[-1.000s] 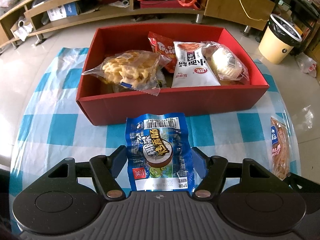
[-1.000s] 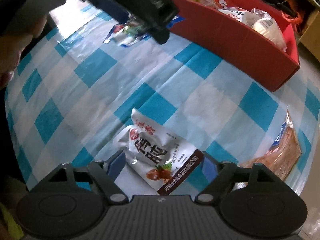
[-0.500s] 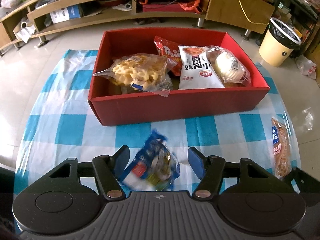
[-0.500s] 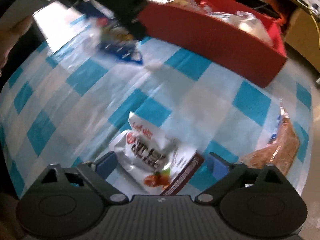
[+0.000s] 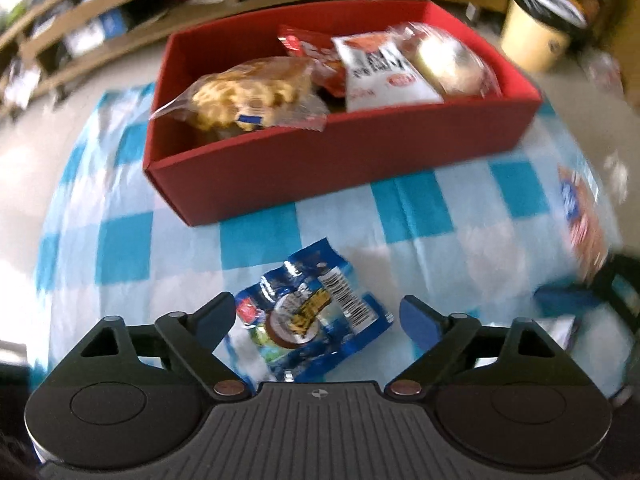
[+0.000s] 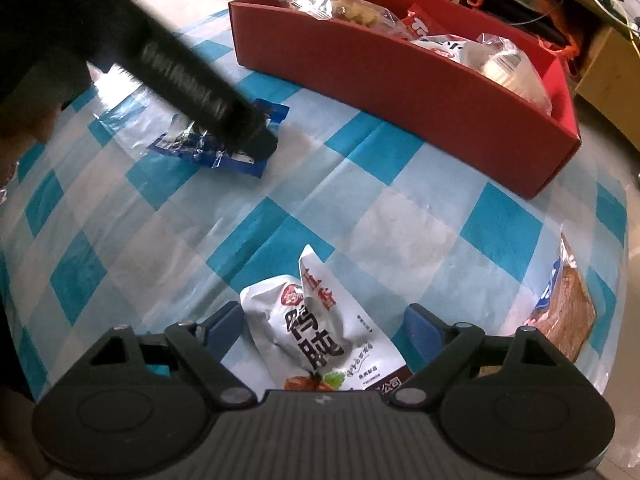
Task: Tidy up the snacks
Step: 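Close the left gripper on the blue packet while the right closes on the white duck-neck bag, then lift the blue packet with the left gripper while the right lifts the duck-neck bag toward the box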
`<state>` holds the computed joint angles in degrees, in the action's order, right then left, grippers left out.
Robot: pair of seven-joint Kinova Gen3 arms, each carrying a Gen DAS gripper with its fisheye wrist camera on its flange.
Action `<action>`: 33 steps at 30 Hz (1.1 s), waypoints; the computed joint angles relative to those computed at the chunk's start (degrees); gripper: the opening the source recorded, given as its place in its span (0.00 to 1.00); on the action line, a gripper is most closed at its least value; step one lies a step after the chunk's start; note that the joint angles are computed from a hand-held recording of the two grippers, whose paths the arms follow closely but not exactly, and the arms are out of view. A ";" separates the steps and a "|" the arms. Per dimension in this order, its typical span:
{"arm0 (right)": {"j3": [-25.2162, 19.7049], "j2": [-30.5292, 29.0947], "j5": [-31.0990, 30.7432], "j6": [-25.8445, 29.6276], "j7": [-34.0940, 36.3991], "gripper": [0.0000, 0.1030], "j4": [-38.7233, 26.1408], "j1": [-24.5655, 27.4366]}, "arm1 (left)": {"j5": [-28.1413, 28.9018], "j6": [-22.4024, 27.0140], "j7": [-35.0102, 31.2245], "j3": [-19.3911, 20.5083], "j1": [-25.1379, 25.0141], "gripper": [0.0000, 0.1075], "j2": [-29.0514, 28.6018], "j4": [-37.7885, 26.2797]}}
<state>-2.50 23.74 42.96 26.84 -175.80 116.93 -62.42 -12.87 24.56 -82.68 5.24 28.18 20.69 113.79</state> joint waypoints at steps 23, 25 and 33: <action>-0.56 -2.41 -1.72 -1.97 -0.17 0.46 2.19 2.96 | 7.67 -6.41 -29.79 5.91 -10.15 0.96 1.55 4.40; -1.49 -2.05 -3.21 -1.41 1.50 0.58 1.60 3.49 | 9.22 -5.46 -29.92 5.86 -10.57 0.96 1.69 3.95; 0.13 -1.42 -2.20 -0.21 0.98 0.54 1.21 0.73 | 12.57 -4.28 -26.95 4.28 -9.25 0.80 -0.11 4.72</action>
<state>-2.37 22.32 40.76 26.63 -174.82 118.14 -61.68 -0.30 20.28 -109.63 9.52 18.93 20.58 118.51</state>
